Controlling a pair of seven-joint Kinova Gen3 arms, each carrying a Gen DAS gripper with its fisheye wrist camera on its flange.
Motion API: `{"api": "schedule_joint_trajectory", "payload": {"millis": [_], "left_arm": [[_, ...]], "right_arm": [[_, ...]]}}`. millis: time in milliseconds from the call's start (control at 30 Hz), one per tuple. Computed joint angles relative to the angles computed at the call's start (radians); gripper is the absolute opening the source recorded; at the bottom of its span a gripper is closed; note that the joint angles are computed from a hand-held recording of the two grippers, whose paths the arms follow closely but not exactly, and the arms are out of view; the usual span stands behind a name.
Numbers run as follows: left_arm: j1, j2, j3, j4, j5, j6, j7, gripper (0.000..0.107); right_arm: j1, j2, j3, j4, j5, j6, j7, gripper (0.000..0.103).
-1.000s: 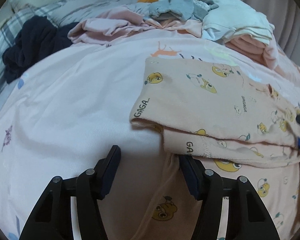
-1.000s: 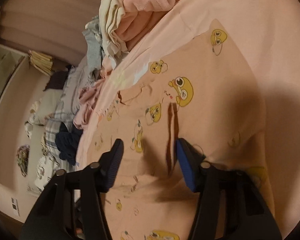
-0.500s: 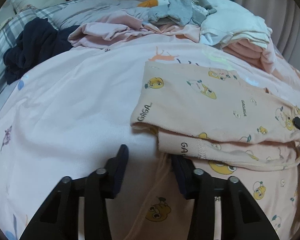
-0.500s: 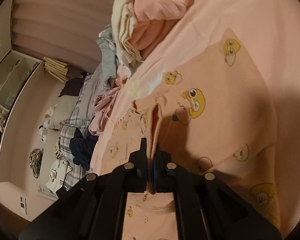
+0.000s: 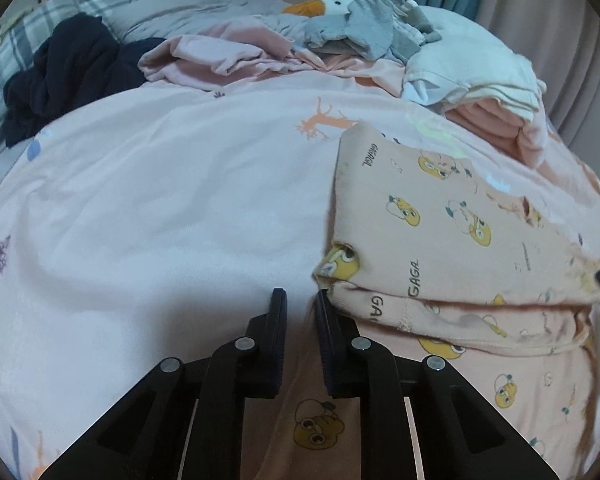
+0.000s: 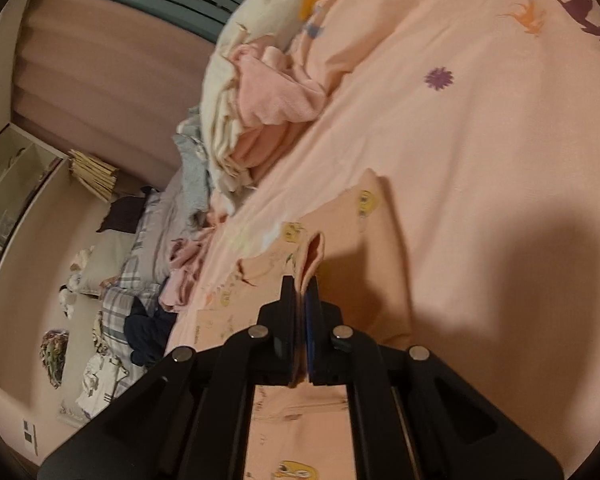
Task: Fold small clothes
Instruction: 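Grasp the shirt's folded edge with the right tool to fold it lengthwise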
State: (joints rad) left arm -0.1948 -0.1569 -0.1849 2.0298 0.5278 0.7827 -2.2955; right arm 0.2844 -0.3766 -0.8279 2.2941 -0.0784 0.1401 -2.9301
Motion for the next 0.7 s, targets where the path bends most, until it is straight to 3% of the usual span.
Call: {"api": "schedule_joint_trajectory", "payload": {"millis": [133,200,267,333,467,533,633,700], "left_arm": [[-0.074,-0.027,0.13,0.025,-0.123,-0.092,0.125,0.018],[-0.078,-0.029,0.143,0.007,-0.162,-0.072,0.19,0.018],[-0.028,-0.038,0.082,-0.016,-0.166,-0.034,0.19,0.018],[0.03,-0.08,0.007,-0.007,-0.113,-0.041,0.126,0.018],[0.147,-0.118,-0.115,0.001,-0.013,-0.006,0.002,0.018],[0.142,-0.085,-0.09,-0.013,-0.038,0.034,0.015,0.018],[0.072,-0.032,0.034,-0.005,-0.156,-0.002,0.101,0.018],[0.064,-0.037,0.052,-0.019,-0.195,0.014,0.147,0.018]], "right_arm": [[0.054,0.043,-0.05,-0.046,0.051,0.112,-0.028,0.005],[0.047,0.055,-0.047,-0.087,0.087,0.193,-0.041,0.005],[0.052,0.031,-0.05,-0.117,0.114,0.248,-0.057,0.008],[0.021,-0.014,-0.026,-0.12,0.164,0.238,-0.08,0.009],[-0.154,-0.026,0.099,-0.12,0.229,0.161,-0.09,0.009],[-0.179,0.053,0.09,-0.173,0.253,0.21,-0.05,0.009],[-0.091,0.192,-0.029,-0.249,0.189,0.332,0.072,0.009],[-0.067,0.278,-0.076,-0.282,0.164,0.414,0.105,0.003]]}}
